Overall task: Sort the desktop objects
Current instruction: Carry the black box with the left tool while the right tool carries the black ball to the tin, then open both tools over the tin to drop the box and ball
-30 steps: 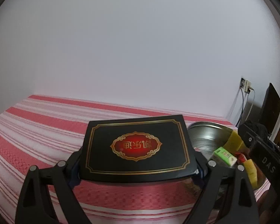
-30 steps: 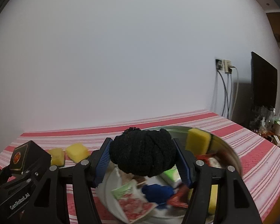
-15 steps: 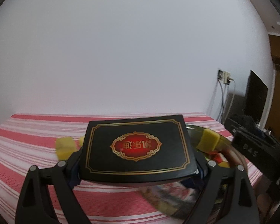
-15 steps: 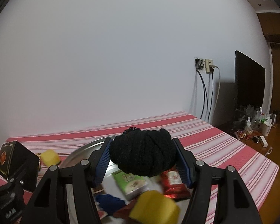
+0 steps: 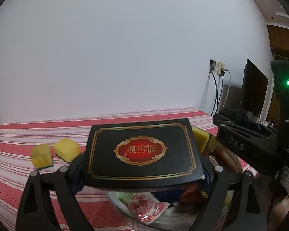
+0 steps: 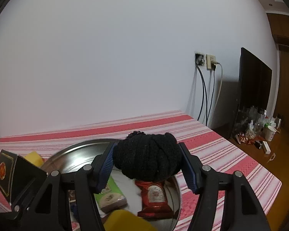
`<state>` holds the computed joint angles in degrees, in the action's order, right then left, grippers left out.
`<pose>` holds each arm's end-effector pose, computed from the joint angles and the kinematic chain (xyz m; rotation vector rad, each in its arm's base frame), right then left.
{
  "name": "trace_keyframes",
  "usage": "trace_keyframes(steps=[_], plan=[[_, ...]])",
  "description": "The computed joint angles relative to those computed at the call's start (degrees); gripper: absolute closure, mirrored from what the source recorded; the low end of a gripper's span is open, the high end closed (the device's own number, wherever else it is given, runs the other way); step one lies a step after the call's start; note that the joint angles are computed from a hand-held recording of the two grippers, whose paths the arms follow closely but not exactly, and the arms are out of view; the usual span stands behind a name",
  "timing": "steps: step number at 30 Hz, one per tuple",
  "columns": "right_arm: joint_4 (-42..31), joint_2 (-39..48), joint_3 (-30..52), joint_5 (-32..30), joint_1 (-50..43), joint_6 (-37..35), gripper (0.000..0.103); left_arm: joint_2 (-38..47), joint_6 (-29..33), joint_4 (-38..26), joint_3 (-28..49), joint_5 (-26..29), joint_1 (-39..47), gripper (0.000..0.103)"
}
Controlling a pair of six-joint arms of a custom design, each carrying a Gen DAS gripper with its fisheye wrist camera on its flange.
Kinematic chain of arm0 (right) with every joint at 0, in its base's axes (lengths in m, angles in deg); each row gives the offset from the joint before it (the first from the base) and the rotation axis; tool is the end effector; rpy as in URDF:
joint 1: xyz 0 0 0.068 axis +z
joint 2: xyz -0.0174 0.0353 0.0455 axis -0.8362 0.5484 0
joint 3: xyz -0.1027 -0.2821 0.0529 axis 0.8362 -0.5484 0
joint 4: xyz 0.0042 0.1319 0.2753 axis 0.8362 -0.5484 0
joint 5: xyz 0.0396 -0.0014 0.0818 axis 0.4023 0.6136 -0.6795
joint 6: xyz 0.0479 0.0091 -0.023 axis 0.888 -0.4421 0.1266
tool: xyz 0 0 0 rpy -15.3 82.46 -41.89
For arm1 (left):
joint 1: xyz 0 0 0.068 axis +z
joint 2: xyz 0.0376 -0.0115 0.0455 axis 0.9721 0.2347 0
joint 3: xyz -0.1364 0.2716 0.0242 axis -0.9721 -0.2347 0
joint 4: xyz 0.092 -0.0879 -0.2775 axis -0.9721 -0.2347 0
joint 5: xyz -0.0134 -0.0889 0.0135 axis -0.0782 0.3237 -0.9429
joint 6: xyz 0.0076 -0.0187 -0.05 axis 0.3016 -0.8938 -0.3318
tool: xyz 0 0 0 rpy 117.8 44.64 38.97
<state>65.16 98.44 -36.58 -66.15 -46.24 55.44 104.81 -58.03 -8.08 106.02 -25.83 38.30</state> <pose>0.3263 0.0518 0.0787 0.0932 1.9521 -0.0411 0.2674 -0.1869 0.0719 0.0167 1.9635 -0.0965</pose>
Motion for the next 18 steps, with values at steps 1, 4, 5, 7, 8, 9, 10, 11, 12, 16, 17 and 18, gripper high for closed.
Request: trace_keyframes(steps=[1,4,5,7,8,9,10,11,12,16,17,18], plan=[[-0.9,0.3,0.7,-0.6,-0.6,-0.3,0.037,0.3,-0.3,-0.6,0.7,-0.1,-0.2,0.012],[-3.7,0.7,2.7,-1.5,-1.6,-1.5,0.037,1.4,-0.8,-2.8,2.6,-0.5,-1.1,0.012],[-3.8,1.1,3.1,-1.4,-1.7,-1.7,0.037,1.7,-0.9,-3.5,3.2,-0.9,-1.4,0.012],[-4.9,1.7,4.2,-1.7,-2.1,-2.4,0.037,2.4,-0.9,-4.6,4.1,-0.8,-1.3,0.012],[-5.7,1.9,4.7,-1.9,-2.2,-2.5,0.037,2.7,-0.9,-5.2,4.7,-0.6,-1.2,0.012],[-6.4,2.1,5.2,-2.3,-2.4,-2.5,0.037,3.0,-0.8,-5.8,5.3,-0.5,-1.2,0.012],[-7.0,2.3,5.6,-2.7,-2.5,-2.6,0.037,3.1,-0.6,-6.3,5.7,-0.5,-1.1,0.012],[-7.5,2.5,6.0,-2.9,-2.6,-2.7,0.037,3.3,-0.5,-6.8,6.1,-0.7,-1.1,0.012],[-8.0,2.7,6.4,-3.1,-2.7,-2.8,0.037,3.5,-0.4,-7.7,6.8,-0.7,-1.0,0.012],[-12.2,3.8,9.0,-3.3,-2.9,-3.0,0.034,4.9,-0.7,-12.1,9.9,0.0,-0.3,0.009],[-13.3,4.2,9.7,-3.4,-2.8,-3.2,0.03,5.5,-0.9,-13.6,11.3,0.3,-0.1,0.007],[-13.8,4.6,10.1,-3.1,-2.6,-3.6,0.029,5.8,-1.0,-14.6,12.0,0.8,0.2,0.005]])
